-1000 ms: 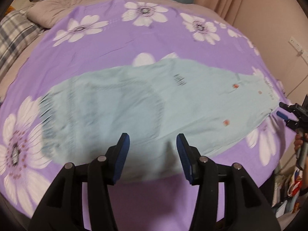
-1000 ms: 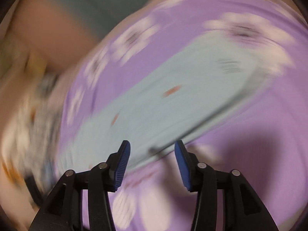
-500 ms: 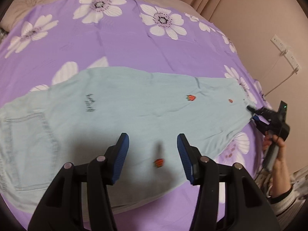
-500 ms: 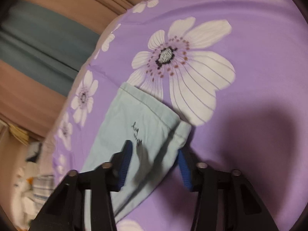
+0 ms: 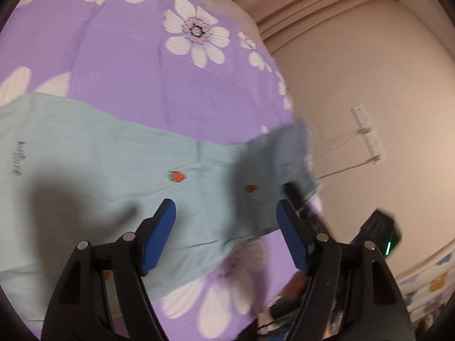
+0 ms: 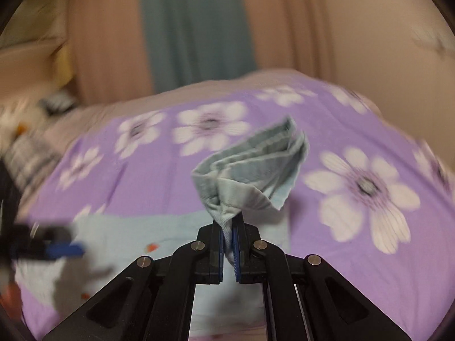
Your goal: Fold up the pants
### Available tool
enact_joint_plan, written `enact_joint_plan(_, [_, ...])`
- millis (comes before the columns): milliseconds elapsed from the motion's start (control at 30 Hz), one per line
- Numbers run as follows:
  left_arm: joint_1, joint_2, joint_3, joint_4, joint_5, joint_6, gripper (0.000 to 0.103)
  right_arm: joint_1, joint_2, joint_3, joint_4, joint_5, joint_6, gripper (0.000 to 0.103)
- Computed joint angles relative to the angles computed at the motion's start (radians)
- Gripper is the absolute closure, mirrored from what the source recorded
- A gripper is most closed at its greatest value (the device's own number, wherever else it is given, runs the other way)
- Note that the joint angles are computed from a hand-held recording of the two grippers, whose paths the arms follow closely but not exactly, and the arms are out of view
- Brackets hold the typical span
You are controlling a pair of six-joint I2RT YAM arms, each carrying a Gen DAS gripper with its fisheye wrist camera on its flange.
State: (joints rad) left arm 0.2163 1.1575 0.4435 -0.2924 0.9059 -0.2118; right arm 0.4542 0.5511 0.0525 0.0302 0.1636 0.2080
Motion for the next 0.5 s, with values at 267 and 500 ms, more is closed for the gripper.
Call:
enact_joint_plan(267, [0.008,0.248,-0.037,0.240,0.123,-0.140,0.023,0.526,0.500,-0.005,0.403,0.316,0.011,0.097])
enact_joint_plan(500, [0.131,0.303,-0.009,0.132,0.204,0.002,0.078,0.692,0.664,0.025,0.479,0.425,-0.001,0.097])
